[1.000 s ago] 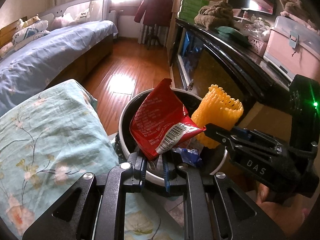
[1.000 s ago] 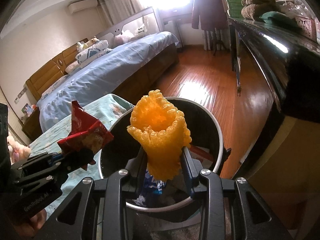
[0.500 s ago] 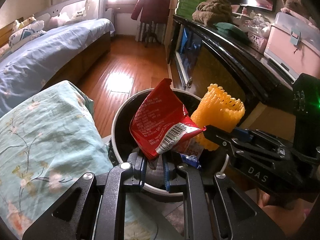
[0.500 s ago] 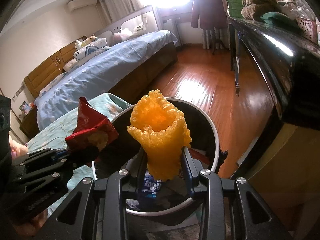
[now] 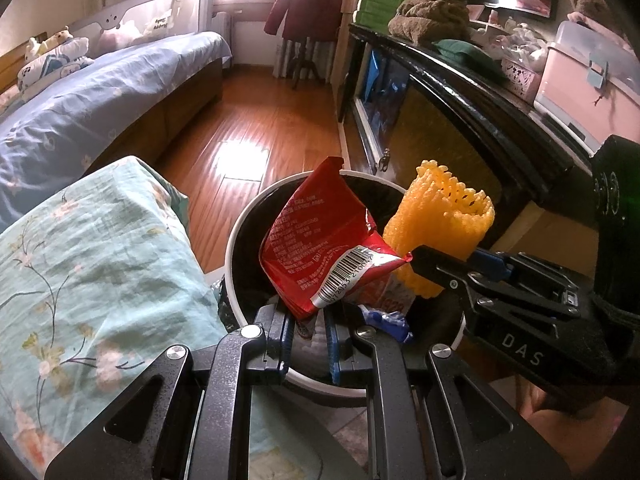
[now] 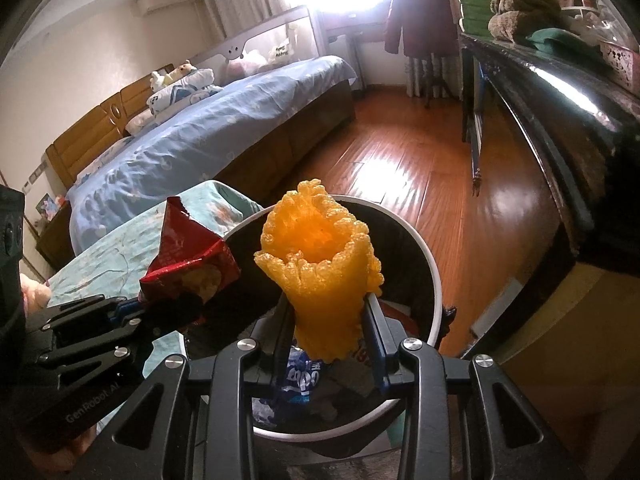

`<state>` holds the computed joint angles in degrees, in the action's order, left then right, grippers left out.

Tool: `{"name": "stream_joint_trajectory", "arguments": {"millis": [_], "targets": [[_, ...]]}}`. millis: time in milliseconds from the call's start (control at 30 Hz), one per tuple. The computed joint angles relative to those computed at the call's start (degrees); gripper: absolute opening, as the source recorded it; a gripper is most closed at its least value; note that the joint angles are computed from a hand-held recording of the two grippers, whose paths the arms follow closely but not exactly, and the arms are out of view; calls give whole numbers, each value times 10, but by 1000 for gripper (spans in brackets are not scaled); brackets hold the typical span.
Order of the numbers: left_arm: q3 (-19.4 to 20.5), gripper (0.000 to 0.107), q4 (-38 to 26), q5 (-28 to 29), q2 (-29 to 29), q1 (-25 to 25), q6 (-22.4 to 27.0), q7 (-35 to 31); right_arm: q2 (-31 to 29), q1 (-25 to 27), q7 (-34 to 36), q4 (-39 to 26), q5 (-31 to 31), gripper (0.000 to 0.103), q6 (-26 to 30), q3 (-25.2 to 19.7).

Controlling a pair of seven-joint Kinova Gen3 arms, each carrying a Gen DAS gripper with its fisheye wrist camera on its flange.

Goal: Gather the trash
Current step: 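Hold the red bag and orange cup above the bin opening with both tools, then open both tools to drop the red bag and orange cup into the bin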

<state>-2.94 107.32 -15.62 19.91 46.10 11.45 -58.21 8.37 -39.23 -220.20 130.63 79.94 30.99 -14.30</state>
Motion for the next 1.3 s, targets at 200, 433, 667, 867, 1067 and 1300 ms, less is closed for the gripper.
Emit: {"name": "stream_joint_trajectory", "arguments": {"millis": [200, 433, 667, 867, 1067, 1300], "targets": [[2, 12, -3, 0, 2, -2, 2, 0, 1, 4, 13, -2, -7, 35, -4, 2], [3, 12, -6, -1, 4, -3, 4, 0, 7, 2, 22, -12, -13, 36, -2, 5], [5, 12, -5, 0, 4, -5, 3, -2, 10, -1, 26, -14, -16, 36, -1, 8], [4, 12, -6, 0, 4, -4, 4, -2, 13, 0, 33, -17, -20, 36, -4, 11], [5, 12, -4, 2, 7, -6, 0, -5, 13, -1, 34, -17, -21, 36, -4, 12], [5, 14, -5, 5, 8, -7, 1, -10, 16, 6, 39, -19, -21, 36, -14, 18]]}}
